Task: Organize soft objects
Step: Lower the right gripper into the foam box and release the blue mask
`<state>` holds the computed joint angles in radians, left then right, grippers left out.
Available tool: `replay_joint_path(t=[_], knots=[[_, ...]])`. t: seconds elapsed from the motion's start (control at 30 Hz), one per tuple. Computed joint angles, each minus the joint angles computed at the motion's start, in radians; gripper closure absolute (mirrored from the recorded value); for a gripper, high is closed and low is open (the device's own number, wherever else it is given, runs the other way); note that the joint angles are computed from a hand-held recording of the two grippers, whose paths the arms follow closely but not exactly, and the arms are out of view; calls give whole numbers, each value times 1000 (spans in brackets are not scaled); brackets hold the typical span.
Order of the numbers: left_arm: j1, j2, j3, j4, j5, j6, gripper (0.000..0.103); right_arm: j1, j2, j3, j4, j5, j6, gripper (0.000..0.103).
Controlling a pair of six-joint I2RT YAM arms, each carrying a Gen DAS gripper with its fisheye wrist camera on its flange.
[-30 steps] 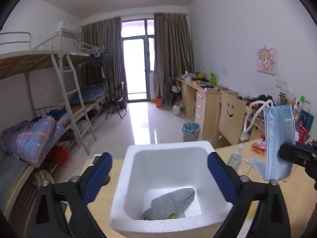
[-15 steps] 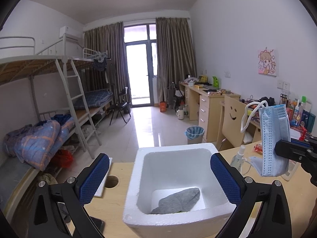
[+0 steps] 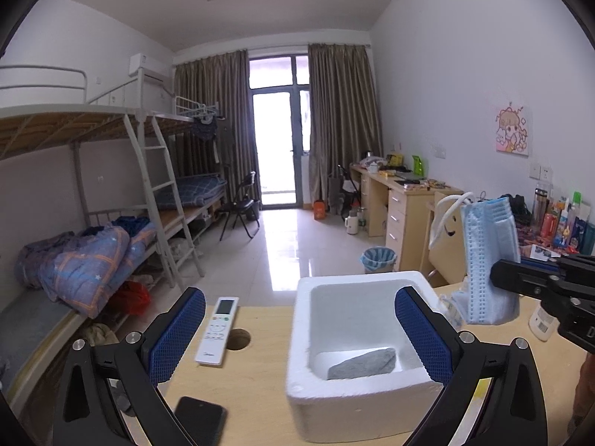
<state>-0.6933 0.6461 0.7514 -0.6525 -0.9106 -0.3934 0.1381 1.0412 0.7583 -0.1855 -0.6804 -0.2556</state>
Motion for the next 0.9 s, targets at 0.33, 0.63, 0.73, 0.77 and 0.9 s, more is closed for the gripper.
replay_joint_path(t=[0.33, 0.63, 0.73, 0.77, 0.9], knots=[[20, -114, -18, -131, -34, -43, 1, 111, 27, 2, 32, 46, 19, 91], [42, -193, -25, -214, -54, -75, 1, 172, 58, 8, 56, 87, 24, 91], [51, -207, -28, -231, -52, -84, 1, 194, 76, 14, 63, 105, 24, 91], [60, -221, -32, -233, -48, -83, 1, 200, 79, 12, 68, 117, 27, 91], [111, -254, -43, -223, -8, -50, 1, 210, 108, 25, 73, 135, 28, 91]])
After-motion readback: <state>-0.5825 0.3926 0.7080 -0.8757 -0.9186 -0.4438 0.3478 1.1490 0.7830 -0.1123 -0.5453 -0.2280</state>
